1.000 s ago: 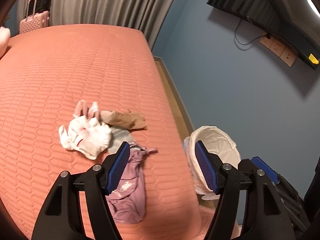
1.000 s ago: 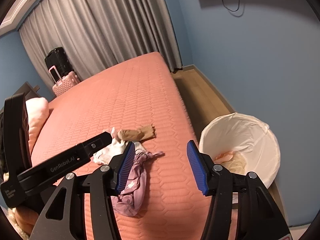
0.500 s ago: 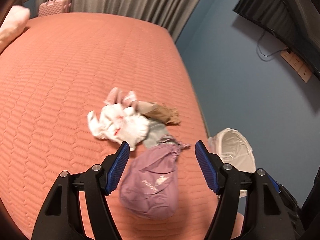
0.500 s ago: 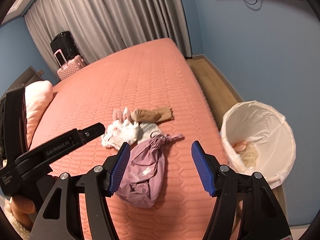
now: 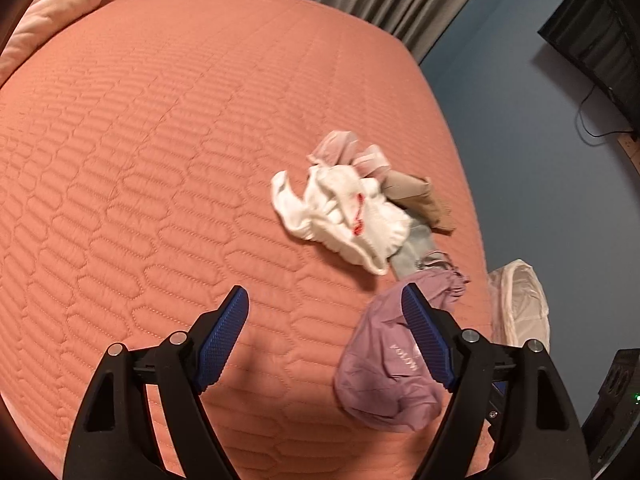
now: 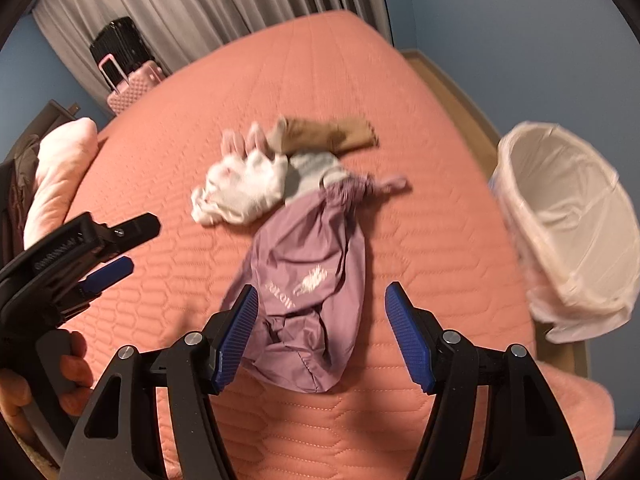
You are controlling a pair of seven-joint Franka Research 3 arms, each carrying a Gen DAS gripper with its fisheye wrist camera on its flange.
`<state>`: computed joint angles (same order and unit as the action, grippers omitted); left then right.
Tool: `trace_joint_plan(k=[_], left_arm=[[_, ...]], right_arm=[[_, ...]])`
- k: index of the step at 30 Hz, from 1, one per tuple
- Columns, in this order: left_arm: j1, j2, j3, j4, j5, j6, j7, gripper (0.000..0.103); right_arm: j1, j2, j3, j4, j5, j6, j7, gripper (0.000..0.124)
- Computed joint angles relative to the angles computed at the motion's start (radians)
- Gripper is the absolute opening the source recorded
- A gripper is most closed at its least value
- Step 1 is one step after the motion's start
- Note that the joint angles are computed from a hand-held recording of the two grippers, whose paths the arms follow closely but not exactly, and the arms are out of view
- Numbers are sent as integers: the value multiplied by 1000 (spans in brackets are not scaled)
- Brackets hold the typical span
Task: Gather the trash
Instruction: 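Move both tools back to the pile toward the lilac drawstring bag, then close the right tool on the lilac bag while the left tool grasps a white sock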
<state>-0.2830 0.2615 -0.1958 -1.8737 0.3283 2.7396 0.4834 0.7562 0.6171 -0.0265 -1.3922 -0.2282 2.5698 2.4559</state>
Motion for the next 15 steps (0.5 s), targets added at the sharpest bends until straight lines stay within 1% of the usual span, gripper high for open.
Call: trace_joint_plan(k=[5,8,15], left_arm=[[13,31,-2,6,-31,-2,10,75],[18,63,-6,35,-52,-5,24,75],[17,185,-15,196,-93,-30,85,75]], right_arm=[[-23,66,27,64,59,-34,-31,64],[-31,103,35,104,95,-51,-48,64],[-40,185,39,212,150,-86,-93,64]])
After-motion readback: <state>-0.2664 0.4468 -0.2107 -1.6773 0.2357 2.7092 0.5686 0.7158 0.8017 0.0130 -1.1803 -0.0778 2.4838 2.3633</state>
